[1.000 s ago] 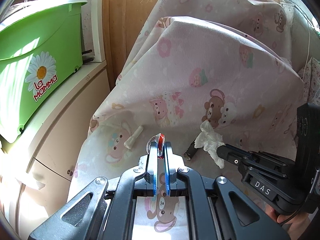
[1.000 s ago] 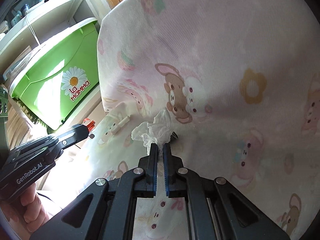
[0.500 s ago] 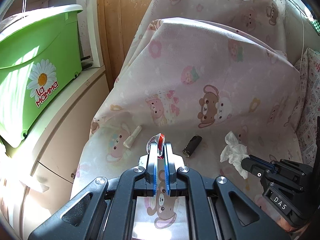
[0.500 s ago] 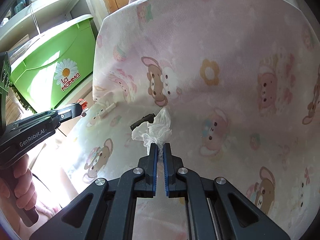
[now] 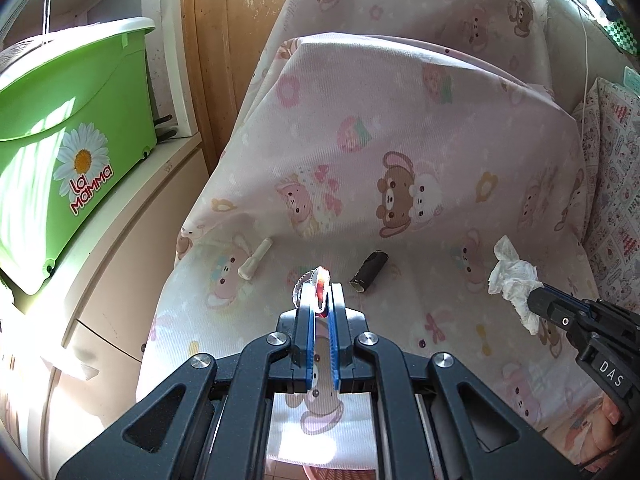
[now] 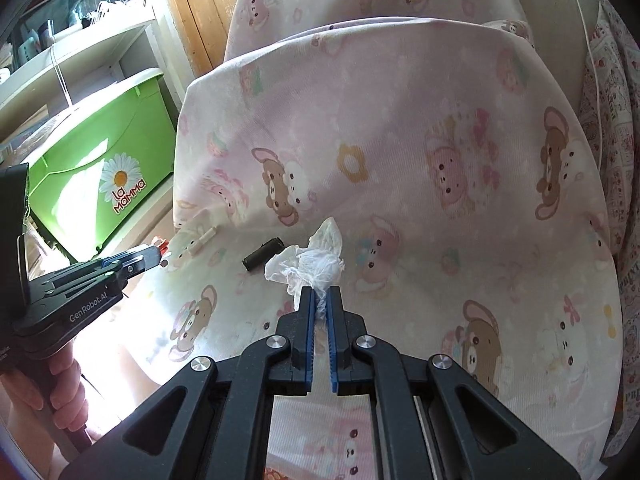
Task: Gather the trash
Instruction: 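Carry the cup and tissue down over the pink wastebasket with both grippers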
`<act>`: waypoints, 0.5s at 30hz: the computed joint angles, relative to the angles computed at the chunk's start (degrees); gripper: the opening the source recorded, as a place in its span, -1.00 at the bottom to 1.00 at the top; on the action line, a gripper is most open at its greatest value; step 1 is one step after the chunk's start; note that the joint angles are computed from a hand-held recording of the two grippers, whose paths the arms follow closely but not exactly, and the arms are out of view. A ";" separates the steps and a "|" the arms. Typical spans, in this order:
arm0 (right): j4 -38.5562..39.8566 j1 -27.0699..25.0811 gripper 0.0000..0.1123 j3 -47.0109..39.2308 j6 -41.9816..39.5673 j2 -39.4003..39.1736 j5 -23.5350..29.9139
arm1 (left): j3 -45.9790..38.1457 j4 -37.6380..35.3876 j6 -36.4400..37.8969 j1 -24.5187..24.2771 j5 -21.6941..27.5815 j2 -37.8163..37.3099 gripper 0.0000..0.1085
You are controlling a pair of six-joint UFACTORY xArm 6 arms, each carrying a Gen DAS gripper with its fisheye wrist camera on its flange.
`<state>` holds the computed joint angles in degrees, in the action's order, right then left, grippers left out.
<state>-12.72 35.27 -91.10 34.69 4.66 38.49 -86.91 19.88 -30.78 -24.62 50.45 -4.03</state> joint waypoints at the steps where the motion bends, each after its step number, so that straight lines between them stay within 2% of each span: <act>1: -0.22 0.36 -0.88 0.46 -0.21 -0.66 0.06 | 0.53 -0.24 0.00 -0.19 -0.16 -0.70 -0.90; 10: -4.87 3.37 -0.88 10.61 4.76 -10.73 -2.36 | 9.46 -4.26 -0.88 -2.11 -1.45 -9.12 -0.90; 15: -9.30 5.65 -0.88 12.63 8.56 -13.13 -0.25 | 13.19 -5.50 -1.33 -3.47 -1.42 -12.71 -0.90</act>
<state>-22.03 40.92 -78.47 43.25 -8.47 38.24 -73.72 14.38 -32.11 -28.09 49.03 -16.74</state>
